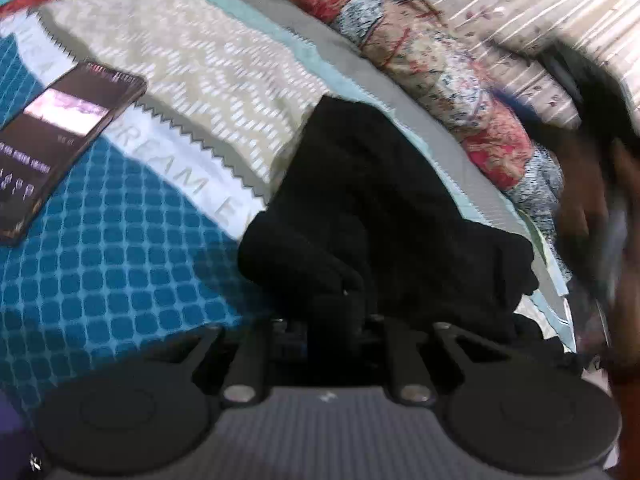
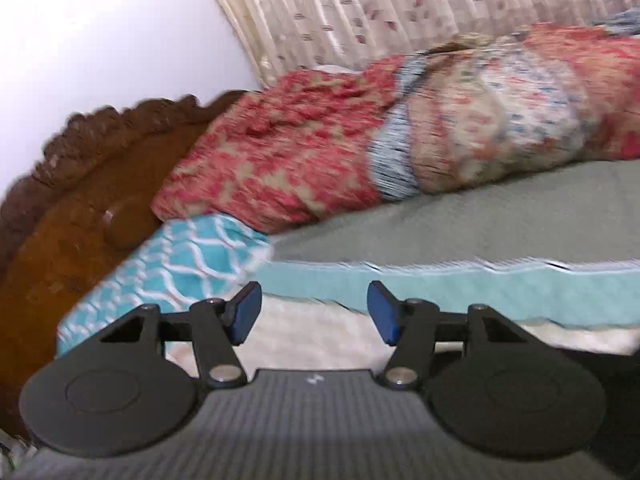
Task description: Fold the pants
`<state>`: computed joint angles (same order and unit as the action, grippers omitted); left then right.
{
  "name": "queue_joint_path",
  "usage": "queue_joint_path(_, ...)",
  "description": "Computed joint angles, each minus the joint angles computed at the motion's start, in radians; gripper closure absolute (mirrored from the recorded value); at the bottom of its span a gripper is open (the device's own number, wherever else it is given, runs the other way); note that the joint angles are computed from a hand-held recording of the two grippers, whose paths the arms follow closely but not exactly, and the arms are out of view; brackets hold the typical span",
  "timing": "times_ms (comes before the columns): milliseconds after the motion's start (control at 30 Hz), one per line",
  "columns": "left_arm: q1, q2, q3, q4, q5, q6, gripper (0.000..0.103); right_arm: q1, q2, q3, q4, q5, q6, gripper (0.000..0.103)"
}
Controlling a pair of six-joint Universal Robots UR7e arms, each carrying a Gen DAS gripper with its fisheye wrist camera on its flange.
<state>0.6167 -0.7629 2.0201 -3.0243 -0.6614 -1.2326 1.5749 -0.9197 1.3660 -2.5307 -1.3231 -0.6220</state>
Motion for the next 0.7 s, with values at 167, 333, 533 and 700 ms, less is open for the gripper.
queue_joint_path(167,0.018,0.002,-0.016,0.003,-0.038,-0.013,0.058,-0.185,-0.108,-0.002,-0.089,-0.083,0.062,0.045)
queue_joint_path(333,0.038,0.015,-0.045,-0.022,-0.079,-0.027,0.038,-0.314,-0.118,-0.164,-0.280,-0.298,0.269,0.047)
queue_joint_path(533,0.063,0.023,-0.080,-0.001,-0.125,-0.094,0.030,-0.376,0.007,-0.507,-0.180,-0.451,0.439,0.046)
queue_joint_path(700,0.069,0.020,-0.131,0.142,-0.115,-0.167,0.057,-0.343,0.159,-0.765,-0.024,-0.539,0.376,0.035)
